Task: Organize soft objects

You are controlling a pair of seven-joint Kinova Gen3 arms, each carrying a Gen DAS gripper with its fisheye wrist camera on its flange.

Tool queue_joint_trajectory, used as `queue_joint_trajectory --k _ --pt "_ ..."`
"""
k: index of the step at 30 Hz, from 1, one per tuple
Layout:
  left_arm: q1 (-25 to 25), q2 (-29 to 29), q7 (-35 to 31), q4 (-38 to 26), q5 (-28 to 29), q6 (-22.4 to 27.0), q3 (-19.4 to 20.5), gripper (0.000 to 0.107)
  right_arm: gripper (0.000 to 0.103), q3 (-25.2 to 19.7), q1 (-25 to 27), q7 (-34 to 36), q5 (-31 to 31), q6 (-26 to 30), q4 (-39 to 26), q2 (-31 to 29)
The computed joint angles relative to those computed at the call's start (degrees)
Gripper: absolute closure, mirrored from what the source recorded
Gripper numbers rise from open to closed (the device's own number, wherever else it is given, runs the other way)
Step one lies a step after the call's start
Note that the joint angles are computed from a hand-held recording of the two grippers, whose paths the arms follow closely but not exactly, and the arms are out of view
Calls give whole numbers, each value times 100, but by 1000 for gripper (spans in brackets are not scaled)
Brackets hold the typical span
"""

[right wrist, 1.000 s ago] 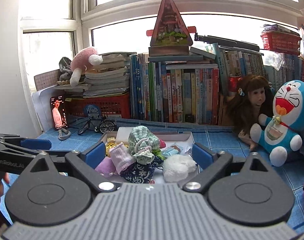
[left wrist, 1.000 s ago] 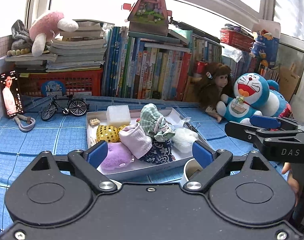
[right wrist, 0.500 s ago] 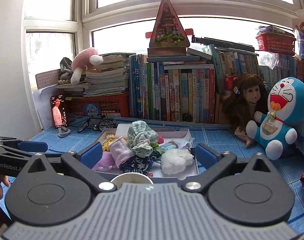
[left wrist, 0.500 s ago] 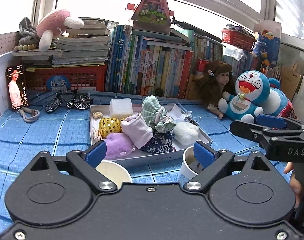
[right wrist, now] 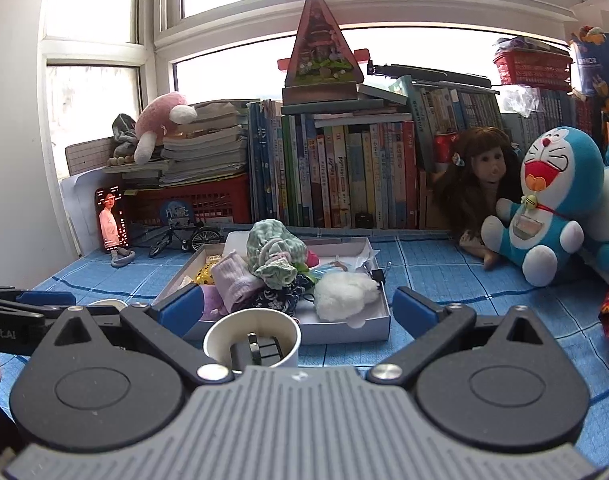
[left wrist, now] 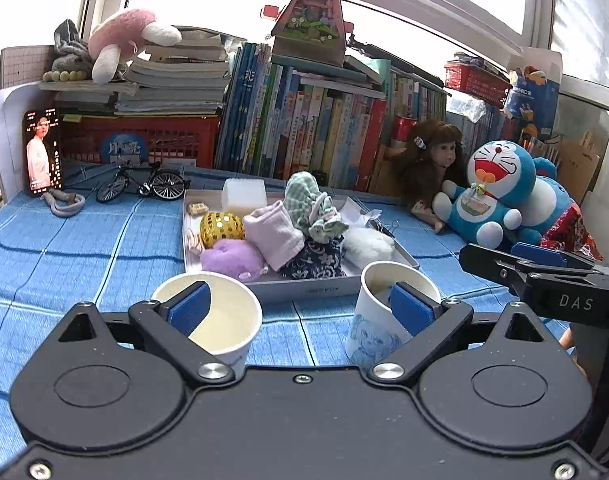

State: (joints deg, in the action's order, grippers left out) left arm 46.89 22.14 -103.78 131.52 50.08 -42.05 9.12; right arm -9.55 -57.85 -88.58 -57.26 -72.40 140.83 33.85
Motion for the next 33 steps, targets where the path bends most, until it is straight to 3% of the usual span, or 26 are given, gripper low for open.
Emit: queue_joint_trajectory --k 16,25,33 --pt "300 243 419 217 203 -363 104 7 0 -52 -439 -644 -619 -424 76 637" --pt "725 517 315 270 853 -825 142 7 0 -35 -604 -965 -797 -385 43 947" --pt "910 838 220 174 1295 -984 139 7 0 -17 -745 -734 -985 -217 -140 1167"
